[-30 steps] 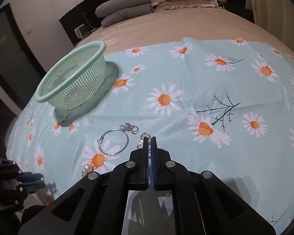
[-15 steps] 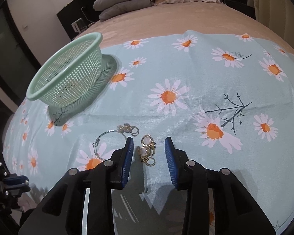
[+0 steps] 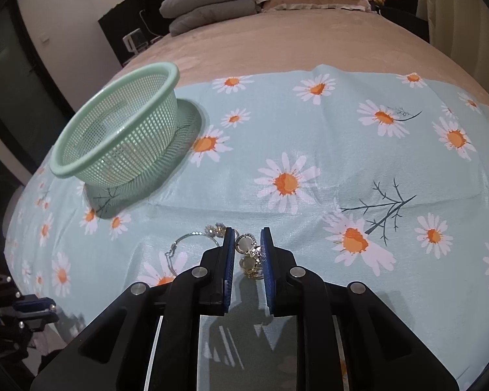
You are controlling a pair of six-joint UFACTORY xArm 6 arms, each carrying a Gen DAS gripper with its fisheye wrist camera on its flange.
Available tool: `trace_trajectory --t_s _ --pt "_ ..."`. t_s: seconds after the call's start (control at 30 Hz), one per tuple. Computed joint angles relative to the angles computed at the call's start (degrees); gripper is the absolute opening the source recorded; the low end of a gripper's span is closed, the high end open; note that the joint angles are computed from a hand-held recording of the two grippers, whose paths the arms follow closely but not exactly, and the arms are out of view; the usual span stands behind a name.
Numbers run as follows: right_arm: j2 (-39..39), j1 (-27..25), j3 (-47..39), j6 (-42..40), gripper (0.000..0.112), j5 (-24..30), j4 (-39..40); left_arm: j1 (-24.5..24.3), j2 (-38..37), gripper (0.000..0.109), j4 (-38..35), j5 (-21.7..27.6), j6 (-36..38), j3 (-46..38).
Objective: Organize jewelry
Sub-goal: 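Carry the pearl earring and charm into the green basket and open both tools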
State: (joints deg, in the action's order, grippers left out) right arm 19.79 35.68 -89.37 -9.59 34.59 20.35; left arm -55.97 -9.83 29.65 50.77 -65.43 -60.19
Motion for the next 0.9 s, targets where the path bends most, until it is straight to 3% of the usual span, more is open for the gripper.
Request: trace_trajectory --t_s 0.33,0.57,0.9 --pt "-2.56 0.8 -5.96 -1.34 0.015 1.38 -4.27 2.39 -2.42 0.012 2.96 1.11 0.02 -0.39" --pt "-1.35 2.76 -12.97 -3.88 0.015 2.38 -2.0 5.3 -4.31 0.012 5.6 3.88 2.9 -2.8" --pt "11.31 5.49 -33.15 -4.9 0.015 9.52 -1.52 11.52 -4.02 0.012 7.19 3.34 10.05 -6.17"
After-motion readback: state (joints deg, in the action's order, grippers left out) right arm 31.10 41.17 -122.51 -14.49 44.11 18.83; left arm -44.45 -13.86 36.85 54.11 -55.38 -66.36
